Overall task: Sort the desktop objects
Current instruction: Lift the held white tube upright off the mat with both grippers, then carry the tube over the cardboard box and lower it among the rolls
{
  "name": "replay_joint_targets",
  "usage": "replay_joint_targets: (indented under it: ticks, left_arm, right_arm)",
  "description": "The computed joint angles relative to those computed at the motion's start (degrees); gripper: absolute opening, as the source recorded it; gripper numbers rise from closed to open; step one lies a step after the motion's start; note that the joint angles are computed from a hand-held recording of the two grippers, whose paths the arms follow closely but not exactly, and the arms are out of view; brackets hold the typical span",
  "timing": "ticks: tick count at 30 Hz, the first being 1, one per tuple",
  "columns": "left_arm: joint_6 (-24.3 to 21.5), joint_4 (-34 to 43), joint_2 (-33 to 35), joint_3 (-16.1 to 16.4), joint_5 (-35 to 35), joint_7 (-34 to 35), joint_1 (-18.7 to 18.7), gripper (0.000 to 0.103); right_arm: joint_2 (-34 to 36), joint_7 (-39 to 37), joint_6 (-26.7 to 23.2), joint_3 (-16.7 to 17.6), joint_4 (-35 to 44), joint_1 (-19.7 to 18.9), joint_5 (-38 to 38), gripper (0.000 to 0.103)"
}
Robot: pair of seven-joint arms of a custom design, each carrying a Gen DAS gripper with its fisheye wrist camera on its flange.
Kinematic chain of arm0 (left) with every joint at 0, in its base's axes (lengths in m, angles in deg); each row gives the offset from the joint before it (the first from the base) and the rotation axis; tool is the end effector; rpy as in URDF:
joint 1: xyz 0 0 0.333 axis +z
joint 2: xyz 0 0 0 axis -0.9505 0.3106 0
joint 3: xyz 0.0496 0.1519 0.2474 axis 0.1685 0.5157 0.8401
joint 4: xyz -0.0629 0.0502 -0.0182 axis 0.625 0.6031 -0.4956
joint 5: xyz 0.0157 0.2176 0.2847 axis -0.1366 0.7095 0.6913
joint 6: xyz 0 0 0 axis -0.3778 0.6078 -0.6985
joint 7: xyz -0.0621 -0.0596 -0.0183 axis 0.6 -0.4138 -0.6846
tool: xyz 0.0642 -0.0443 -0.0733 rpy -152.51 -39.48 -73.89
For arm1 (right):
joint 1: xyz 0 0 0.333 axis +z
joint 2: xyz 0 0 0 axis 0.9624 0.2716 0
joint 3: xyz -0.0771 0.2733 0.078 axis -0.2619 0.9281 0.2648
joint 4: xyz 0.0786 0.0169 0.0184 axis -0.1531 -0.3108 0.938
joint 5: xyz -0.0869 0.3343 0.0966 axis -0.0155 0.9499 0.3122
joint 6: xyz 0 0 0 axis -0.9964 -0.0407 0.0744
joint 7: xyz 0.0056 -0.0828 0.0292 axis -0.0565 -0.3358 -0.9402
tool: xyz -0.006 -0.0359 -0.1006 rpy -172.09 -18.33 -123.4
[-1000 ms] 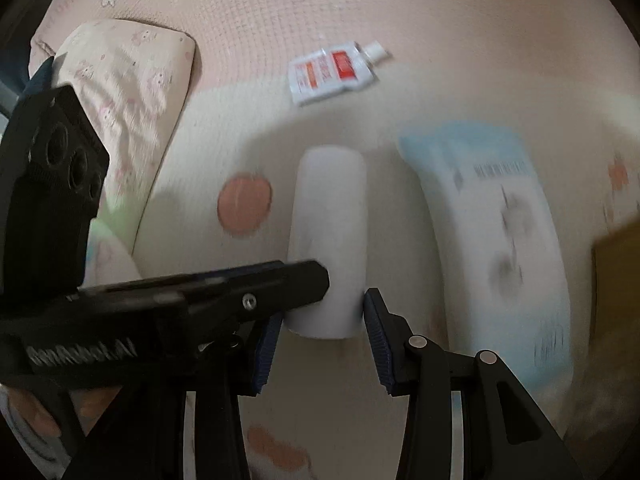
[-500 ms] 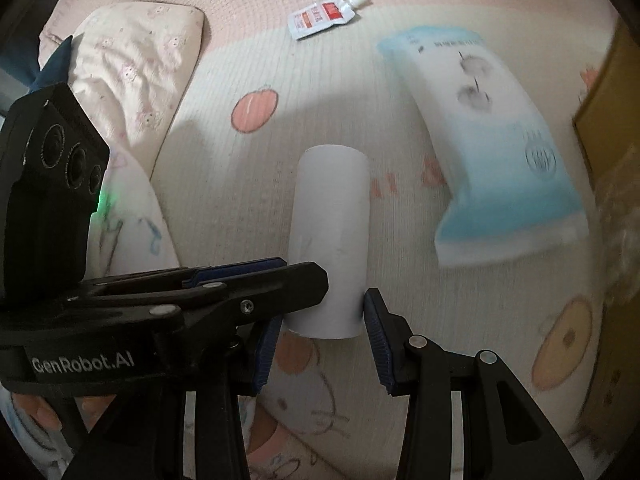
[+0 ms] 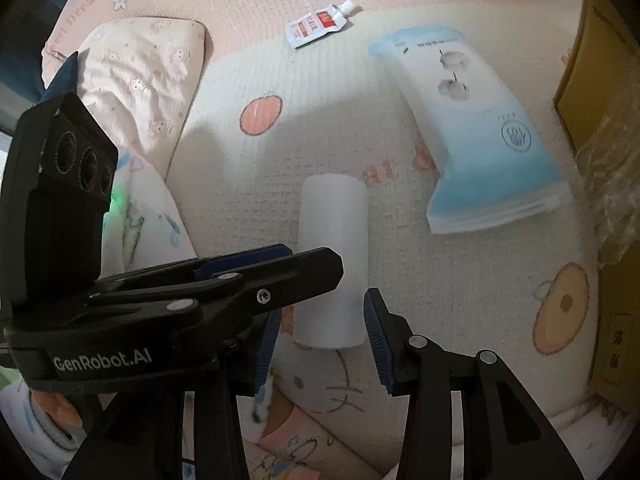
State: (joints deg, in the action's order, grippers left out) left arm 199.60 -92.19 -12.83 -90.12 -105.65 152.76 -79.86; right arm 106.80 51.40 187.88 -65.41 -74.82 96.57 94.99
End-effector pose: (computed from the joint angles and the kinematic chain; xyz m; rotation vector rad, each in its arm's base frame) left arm 0.5424 -0.2684 0.3504 2.3155 -1.4164 0.9476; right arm 0.5758 0.3600 0.3511 -2.2808 1.5170 0.2540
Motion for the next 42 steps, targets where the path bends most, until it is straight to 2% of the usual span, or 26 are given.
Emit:
replay_joint_targets:
  ticks: [5,9,13,14,21,26,30,34,38,42]
  left_arm:
    - [1.9,1.24,2.1,-3.46,-7.7,4.72,3.35,0.054]
    - [1.0,2.41,3.11,-2.45,-7.33,4.47,2.7,0.054]
    - [-1.76,3.55,3.65,1.54,0.0,-0.78,-0.49,0.052]
    - [-2.89,3.94,3.79,3.14,3.13,-3.25,-1.78,0.047]
    - [-3.58,4.44,3.84,3.84,11.04,-7.0,-2.44,0.047]
    - [-3.33,3.18,2.34,3.47,13.5,-7.69,-2.01,0.047]
    - [0.76,0.8,-0.16,3.61,15.04,-8.69,-2.71,0.047]
    - [2.71,-0.25,-2.71,5.88,19.89,-11.65,-4.71,0.047]
    - [2.63,0.51,-4.57,8.99,26.96,-16.29,-7.06,0.047]
    - [0.04,4.19,-4.69,11.25,34.06,-20.75,-9.14,0.047]
  right_arm:
    - [3.46,1.69,-3.05,-0.73,4.68,0.88,-1.9,0.039]
    - [4.72,1.87,-4.14,-0.19,5.89,0.07,-0.72,0.04]
    - [5.76,1.98,-5.24,0.22,7.07,-0.54,0.72,0.041]
    - [5.85,2.01,-5.31,0.28,7.12,-0.59,0.98,0.042]
    - [6.23,1.21,-4.62,0.46,6.85,-0.6,1.53,0.042]
    - [5.2,-0.05,-2.92,0.83,5.18,-0.72,2.23,0.042]
    - [3.46,-2.1,0.18,1.55,3.02,-1.13,3.47,0.042]
    - [0.94,-4.51,2.97,1.85,1.46,-1.07,3.95,0.042]
    - [-1.34,-6.69,5.96,2.15,0.08,-1.25,4.75,0.042]
    - [-3.98,-9.71,8.84,2.56,-1.82,-2.09,6.32,0.042]
